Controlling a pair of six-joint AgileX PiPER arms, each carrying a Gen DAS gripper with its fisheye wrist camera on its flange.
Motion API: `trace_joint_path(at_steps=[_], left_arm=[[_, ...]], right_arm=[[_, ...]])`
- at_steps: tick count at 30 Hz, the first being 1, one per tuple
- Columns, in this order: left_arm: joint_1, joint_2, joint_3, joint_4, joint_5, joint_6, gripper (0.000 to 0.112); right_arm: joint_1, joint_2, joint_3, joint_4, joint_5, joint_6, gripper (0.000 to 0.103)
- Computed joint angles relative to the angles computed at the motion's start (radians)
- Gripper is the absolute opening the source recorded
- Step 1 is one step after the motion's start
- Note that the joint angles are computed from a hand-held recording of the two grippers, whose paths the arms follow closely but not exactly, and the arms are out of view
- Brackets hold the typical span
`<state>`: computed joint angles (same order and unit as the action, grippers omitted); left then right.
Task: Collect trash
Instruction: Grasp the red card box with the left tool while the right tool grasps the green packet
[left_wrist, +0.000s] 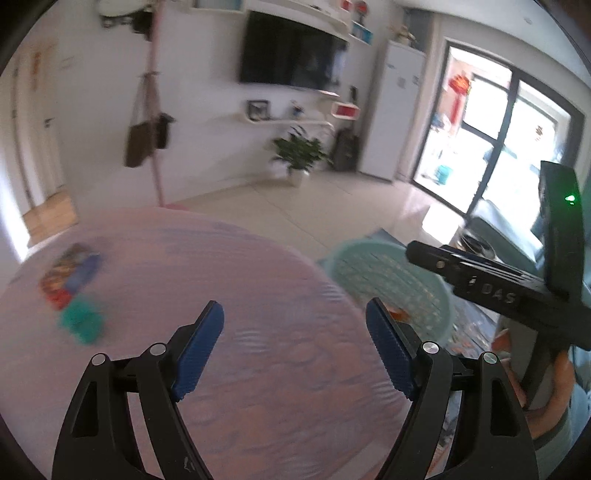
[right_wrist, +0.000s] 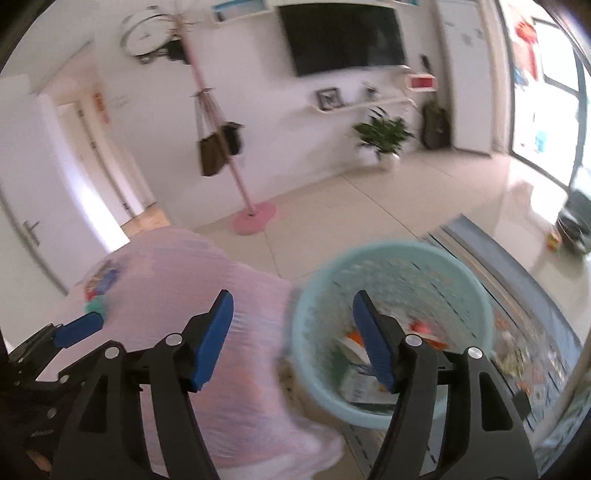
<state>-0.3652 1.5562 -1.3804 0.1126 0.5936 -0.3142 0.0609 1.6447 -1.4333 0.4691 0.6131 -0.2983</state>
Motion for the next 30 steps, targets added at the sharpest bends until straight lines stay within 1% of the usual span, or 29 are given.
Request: trace_joint_path(at_steps=[2,5,7,11,14,16,19,22,24,26,28,29,30], left_arm=[[0.042,-0.052,0.041,0.016,-0.001,-0.013,0.077],[0.153,-0.132,0.103,-0.016,-0.001,0.024,0.078],[0.223,-0.162,0.127,-0.042,-0.001,0.058,0.078],[0.357,-0.179,0.141,-0.091,0.021,0.146,0.078],[0.478,-0.169,0.137,-0.177,0.036,0.266,0.078],[0.561,-0.136,0.113,-0.257,0.051,0.371,0.078],[0.650,-0.070,0.067,-0.365,0.073,0.494,0.078],[0.717,-0.007,0.015,-0.467,0.111,0.593,0.076],[0.749,0.051,-0.041,-0.530,0.151,0.648,0.076],[0.772,0.096,-0.083,-0.588,0.192,0.702,0.076],[0.784,0.178,-0.181,-0.598,0.255,0.714,0.076],[0.787,0.207,-0.219,-0.605,0.280,0.725,0.076],[0.787,0.220,-0.234,-0.613,0.289,0.733,0.077]], right_arm=[[0.068,0.000,-0.029,-0.041,-0.001,0.043,0.064],[0.163,0.022,-0.081,-0.105,0.007,0.113,0.064],[0.229,0.057,-0.131,-0.147,0.016,0.162,0.064],[0.365,0.145,-0.243,-0.262,0.053,0.270,0.064],[0.447,0.216,-0.338,-0.330,0.101,0.324,0.064],[0.494,0.279,-0.421,-0.354,0.136,0.335,0.064],[0.546,0.371,-0.539,-0.362,0.185,0.333,0.064],[0.575,0.438,-0.605,-0.339,0.196,0.299,0.064],[0.574,0.454,-0.607,-0.295,0.189,0.250,0.064],[0.581,0.478,-0.632,-0.286,0.206,0.225,0.064],[0.598,0.526,-0.706,-0.318,0.251,0.229,0.064],[0.602,0.564,-0.766,-0.316,0.292,0.221,0.064],[0.600,0.587,-0.803,-0.317,0.315,0.219,0.064]])
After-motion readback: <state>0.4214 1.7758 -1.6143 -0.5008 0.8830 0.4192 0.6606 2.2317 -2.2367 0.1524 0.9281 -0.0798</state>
